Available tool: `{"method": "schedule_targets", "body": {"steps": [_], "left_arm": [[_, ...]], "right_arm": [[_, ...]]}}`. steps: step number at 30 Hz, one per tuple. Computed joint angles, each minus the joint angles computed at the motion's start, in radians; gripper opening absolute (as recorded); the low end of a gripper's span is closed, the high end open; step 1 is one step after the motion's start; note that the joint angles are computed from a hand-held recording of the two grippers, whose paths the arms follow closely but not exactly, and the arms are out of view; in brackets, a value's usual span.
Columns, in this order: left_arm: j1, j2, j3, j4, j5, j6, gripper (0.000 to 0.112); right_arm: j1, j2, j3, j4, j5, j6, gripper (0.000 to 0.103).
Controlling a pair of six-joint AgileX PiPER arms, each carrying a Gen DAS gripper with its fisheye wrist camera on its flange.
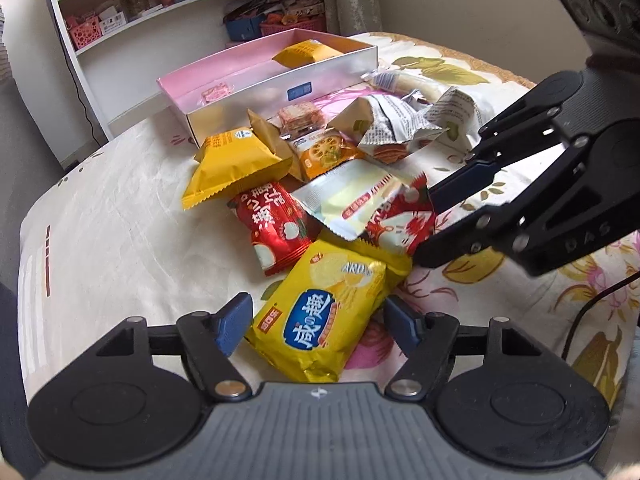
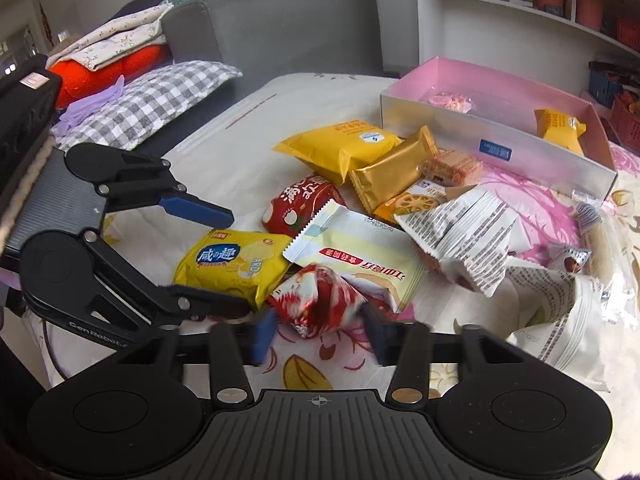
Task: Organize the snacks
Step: 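Grasp the yellow chip bag with the left tool, then grasp the red candy wrapper with the right tool while the left tool holds the chip bag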
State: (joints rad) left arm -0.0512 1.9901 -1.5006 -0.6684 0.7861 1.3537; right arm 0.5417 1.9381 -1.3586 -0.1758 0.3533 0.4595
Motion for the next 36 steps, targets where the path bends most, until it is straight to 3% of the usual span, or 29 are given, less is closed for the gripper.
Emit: {"method": "schedule_targets", "body": {"steps": [4, 17, 36], "left_arm": [[0.008, 0.02, -0.035, 0.008, 0.032, -0.052, 0.059], [0.014, -0.012, -0.031, -0.001, 0.052, -0.062, 0.043], [0.035, -0.046, -0.04, -0.04, 0.059, -0.113, 0.042]], "right_arm": [[-0.001, -0.004, 0.0, -0.002, 0.01, -0.002, 0.02], [0.003, -0.034, 0.026, -0.045, -0.022, 0.019, 0.0], [0.002, -0.08, 0.044, -0.087, -0.051, 0.071, 0.0]]}}
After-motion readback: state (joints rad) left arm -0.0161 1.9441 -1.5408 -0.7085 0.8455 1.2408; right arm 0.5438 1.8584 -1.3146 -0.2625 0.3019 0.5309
